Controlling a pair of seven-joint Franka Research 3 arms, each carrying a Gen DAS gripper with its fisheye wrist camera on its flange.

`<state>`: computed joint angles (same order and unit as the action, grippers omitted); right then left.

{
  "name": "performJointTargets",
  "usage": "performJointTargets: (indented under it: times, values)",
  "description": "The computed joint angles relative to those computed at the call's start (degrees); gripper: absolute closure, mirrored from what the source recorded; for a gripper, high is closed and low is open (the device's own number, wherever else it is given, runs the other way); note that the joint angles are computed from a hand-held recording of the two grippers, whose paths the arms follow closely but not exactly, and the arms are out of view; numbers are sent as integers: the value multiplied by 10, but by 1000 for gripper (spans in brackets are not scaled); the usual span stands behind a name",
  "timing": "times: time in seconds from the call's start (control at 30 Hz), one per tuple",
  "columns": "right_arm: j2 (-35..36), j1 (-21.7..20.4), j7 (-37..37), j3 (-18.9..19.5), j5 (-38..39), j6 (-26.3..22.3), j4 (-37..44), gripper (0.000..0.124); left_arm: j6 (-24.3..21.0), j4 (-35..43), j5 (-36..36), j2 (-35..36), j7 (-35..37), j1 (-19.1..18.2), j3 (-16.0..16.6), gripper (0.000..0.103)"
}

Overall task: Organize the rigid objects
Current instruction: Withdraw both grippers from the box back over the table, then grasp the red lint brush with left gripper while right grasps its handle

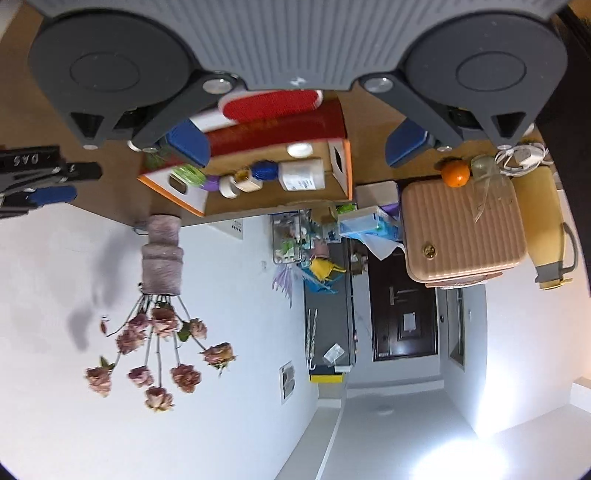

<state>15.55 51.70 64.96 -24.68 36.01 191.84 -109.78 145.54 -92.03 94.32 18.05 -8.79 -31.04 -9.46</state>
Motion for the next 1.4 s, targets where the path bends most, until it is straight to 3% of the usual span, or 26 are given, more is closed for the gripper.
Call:
performJointTargets:
  times: [0.07,0.27,0.37,0.47,0.57,0.6,0.67,0.73,0.8,0.87,0.97,1.07,1.2,1.27,1.33,1.4]
  values:
    - [-28,-38,2,59,-12,39,-51,65,-15,-40,22,-20,-40,-10,-4,0]
    - [-74,-94,33,154,-25,106,-167,65,-38,-129,9,-53,-125,-10,-40,0]
    - [-92,-118,68,192,-34,129,-217,65,-28,-138,-47,-48,-89,-3,-48,0]
    - [-102,-179,171,232,-133,117,-248,65,-33,-119,-83,-28,-38,-5,-45,0]
    - [-87,-177,110,236,-68,116,-226,65,-13,-94,-97,-7,-38,-2,-33,0]
    - [-83,-195,126,245,-84,114,-220,65,-4,-82,-109,2,-39,1,-29,0]
    - [-75,-267,221,288,-189,109,-214,66,14,-58,-140,19,-24,6,-20,0]
    - [-59,-319,273,320,-253,99,-192,66,27,-26,-179,42,13,11,-12,0]
    - [-37,-331,272,323,-262,87,-159,66,34,17,-205,72,54,10,1,0]
    - [-8,-363,284,342,-291,76,-114,72,46,67,-224,108,95,11,15,0]
    - [49,-426,310,390,-333,41,-25,83,73,168,-313,184,191,39,9,0]
    - [120,-421,292,384,-317,-31,96,90,60,272,-418,259,305,67,-21,2]
    - [206,-428,258,401,-298,-142,241,94,52,373,-487,332,380,71,-22,12]
    - [236,-397,263,364,-296,-183,298,96,47,395,-517,350,404,73,-21,22]
    - [258,-364,275,320,-297,-218,341,103,74,378,-537,345,403,78,-15,26]
    - [268,-351,269,304,-290,-239,358,105,99,357,-562,336,413,85,-18,32]
